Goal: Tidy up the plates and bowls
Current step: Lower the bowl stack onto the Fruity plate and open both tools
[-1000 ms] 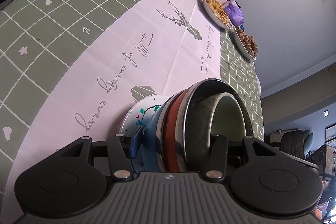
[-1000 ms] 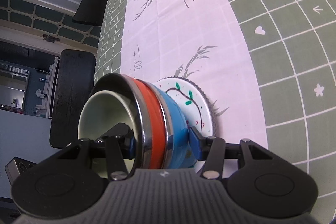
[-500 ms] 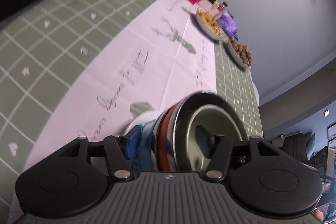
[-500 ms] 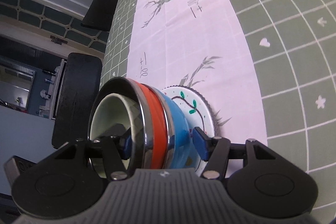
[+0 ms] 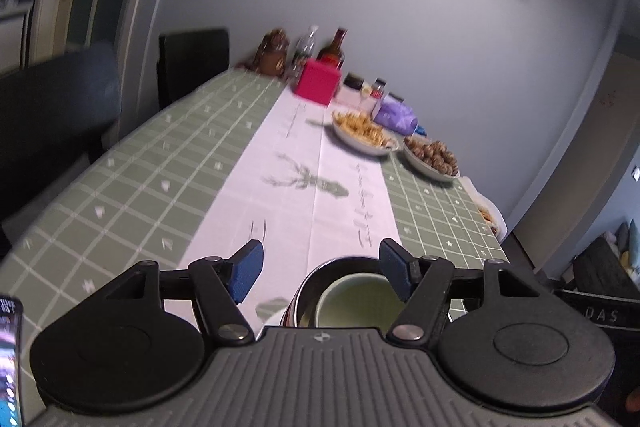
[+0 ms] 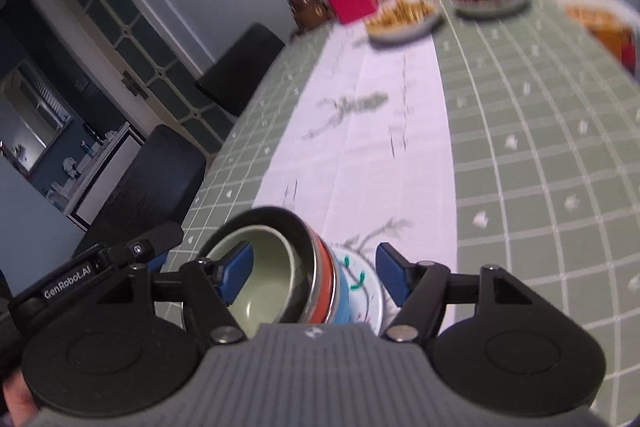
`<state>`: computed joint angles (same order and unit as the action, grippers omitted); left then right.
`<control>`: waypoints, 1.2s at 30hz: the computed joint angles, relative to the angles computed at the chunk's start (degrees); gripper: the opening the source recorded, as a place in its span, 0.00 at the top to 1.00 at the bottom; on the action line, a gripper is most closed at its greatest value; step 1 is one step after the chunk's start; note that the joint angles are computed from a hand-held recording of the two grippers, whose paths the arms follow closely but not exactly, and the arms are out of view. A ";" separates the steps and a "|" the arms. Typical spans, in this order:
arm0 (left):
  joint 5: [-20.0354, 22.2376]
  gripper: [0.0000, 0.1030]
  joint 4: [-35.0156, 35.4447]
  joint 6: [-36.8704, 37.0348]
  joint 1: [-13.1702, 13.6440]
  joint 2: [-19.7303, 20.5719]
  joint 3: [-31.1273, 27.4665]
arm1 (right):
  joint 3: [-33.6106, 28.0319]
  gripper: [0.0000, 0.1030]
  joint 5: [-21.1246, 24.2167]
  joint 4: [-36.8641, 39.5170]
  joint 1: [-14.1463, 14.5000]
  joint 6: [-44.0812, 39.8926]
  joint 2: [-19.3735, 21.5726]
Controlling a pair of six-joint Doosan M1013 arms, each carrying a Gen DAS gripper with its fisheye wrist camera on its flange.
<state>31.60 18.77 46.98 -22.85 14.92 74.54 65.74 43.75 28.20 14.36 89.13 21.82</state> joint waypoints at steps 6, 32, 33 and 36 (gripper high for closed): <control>-3.20 0.24 8.44 0.00 -1.89 -1.67 1.52 | 6.60 0.32 -13.03 -9.61 1.25 0.75 -4.42; -6.80 0.26 30.07 -10.31 -9.23 -5.93 14.54 | 27.24 0.32 -23.68 -72.29 6.38 54.80 -14.66; -6.45 0.26 31.64 -11.68 -9.62 -5.88 14.82 | 27.85 0.32 -23.56 -72.93 6.46 55.87 -14.97; -6.94 0.26 32.55 -14.40 -9.99 -5.80 15.68 | 29.72 0.32 -22.99 -75.95 7.18 58.22 -15.95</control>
<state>24.66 51.32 32.59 -32.84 9.12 90.22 95.45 20.76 -47.74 21.54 147.35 5.87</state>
